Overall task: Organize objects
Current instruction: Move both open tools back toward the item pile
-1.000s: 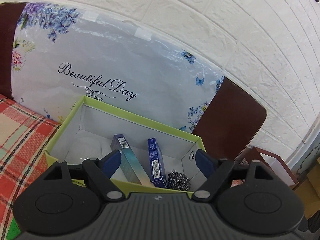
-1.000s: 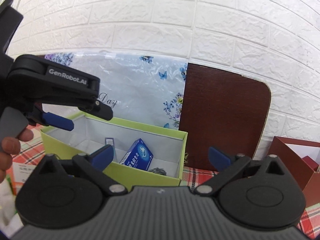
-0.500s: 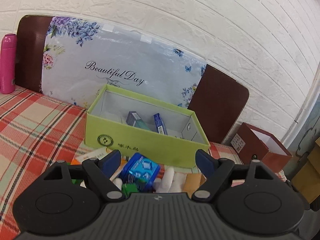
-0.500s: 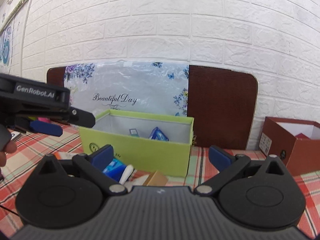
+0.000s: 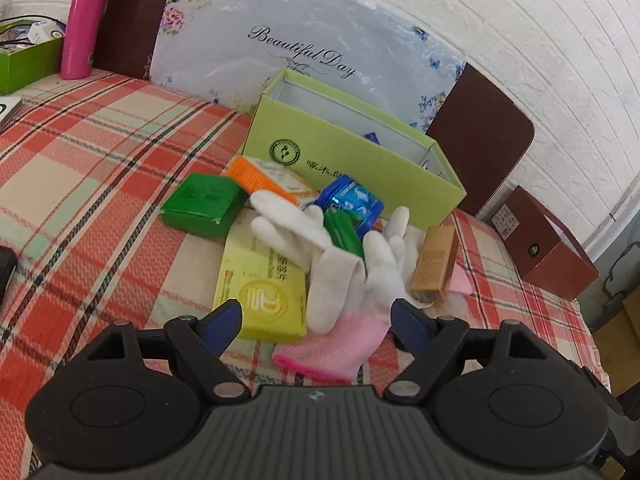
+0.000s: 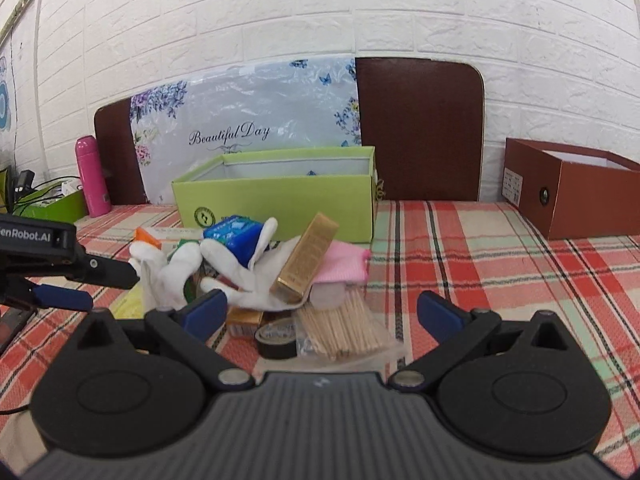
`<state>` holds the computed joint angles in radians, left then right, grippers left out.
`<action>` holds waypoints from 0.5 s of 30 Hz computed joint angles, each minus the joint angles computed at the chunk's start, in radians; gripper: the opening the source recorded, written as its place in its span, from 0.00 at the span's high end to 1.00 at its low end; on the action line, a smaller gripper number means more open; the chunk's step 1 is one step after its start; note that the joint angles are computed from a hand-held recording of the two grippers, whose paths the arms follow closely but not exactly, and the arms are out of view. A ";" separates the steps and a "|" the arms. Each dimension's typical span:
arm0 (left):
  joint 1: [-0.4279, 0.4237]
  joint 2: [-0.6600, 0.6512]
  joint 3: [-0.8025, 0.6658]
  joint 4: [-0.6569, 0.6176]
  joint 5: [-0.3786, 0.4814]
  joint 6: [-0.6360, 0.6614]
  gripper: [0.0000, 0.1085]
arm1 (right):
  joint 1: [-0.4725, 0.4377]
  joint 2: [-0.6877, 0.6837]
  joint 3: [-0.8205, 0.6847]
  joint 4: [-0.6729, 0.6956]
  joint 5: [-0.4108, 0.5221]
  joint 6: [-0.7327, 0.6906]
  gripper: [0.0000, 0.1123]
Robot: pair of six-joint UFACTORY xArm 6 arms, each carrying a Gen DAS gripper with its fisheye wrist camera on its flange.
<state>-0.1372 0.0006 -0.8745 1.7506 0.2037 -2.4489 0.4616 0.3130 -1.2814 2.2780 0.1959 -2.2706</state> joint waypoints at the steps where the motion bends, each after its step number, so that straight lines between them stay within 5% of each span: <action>1: -0.002 -0.003 0.011 -0.009 0.004 0.007 0.22 | 0.003 -0.005 0.015 -0.013 0.002 0.018 0.08; 8: -0.001 -0.025 0.051 -0.003 -0.001 0.001 0.22 | 0.048 -0.034 0.100 -0.098 0.022 0.085 0.08; 15: -0.016 0.029 -0.032 0.122 -0.003 -0.057 0.22 | 0.043 -0.052 0.107 -0.037 0.016 0.026 0.08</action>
